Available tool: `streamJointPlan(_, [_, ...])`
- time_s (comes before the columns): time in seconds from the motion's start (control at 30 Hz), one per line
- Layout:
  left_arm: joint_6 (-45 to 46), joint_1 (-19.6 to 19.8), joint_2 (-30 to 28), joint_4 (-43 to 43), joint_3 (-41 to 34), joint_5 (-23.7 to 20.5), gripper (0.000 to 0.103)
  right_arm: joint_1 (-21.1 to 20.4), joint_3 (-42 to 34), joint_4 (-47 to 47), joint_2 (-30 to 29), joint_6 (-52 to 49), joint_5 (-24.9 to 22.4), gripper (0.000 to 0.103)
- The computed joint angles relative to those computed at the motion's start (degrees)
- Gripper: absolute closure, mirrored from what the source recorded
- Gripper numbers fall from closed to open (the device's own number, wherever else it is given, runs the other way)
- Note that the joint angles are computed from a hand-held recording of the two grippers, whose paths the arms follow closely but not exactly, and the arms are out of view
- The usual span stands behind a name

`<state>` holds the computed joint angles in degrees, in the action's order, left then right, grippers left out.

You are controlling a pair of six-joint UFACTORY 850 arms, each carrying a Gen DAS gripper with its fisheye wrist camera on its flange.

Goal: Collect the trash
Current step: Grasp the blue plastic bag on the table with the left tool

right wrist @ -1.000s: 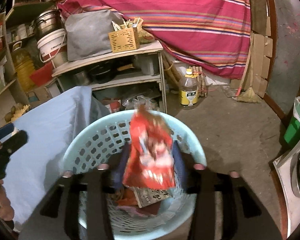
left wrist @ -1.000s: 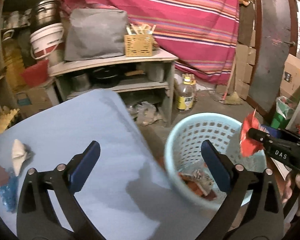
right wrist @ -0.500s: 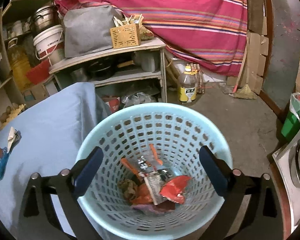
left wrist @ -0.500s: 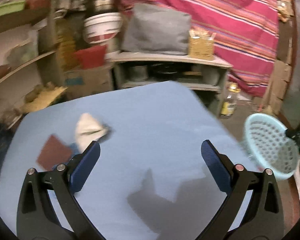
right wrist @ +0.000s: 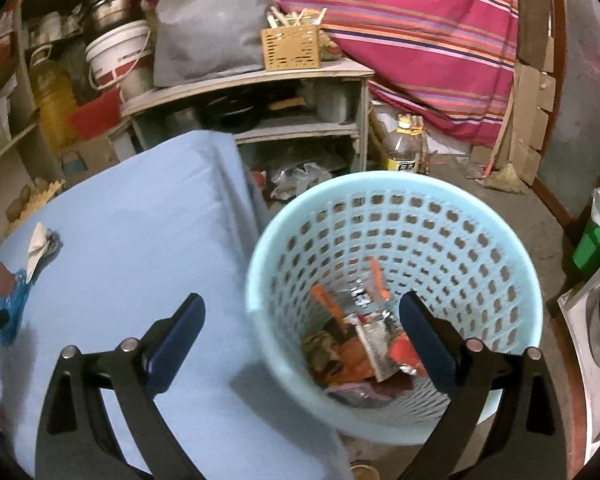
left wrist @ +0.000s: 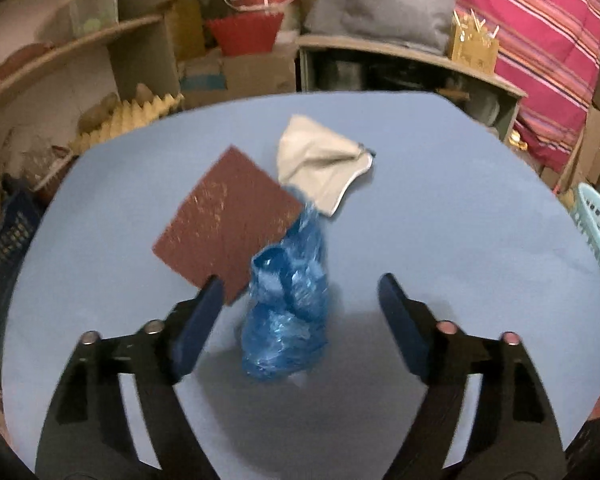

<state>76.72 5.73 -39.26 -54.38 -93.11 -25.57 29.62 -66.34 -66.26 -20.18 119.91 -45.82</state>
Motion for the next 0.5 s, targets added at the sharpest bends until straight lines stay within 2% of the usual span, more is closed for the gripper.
streamJointPlan(0.1, [1.32, 0.14, -1.06, 1.1, -0.77, -1.31, 0.051, 0.95, -2.79, 1.6, -2.31, -1.6, -0.59, 0.008])
streamJointPlan(0.17, [3.02, 0.03, -1.07, 0.99, -0.37, -0.93, 0.068, 1.28, -4.36, 2.41, -3.51, -2.77, -0.67, 0.008])
streamJointPlan(0.3, [8.15, 0.99, -1.04, -3.31, -0.98, -3.24, 0.074, 2.3, -8.72, 3.15, -6.58, -5.6, -1.44, 0.008])
streamJointPlan(0.5, [14.27, 3.92, 0.6, -11.5, -1.86, -5.85, 0.076, 3.65, -14.83, 1.81, -10.41, -6.9, -1.89, 0.008])
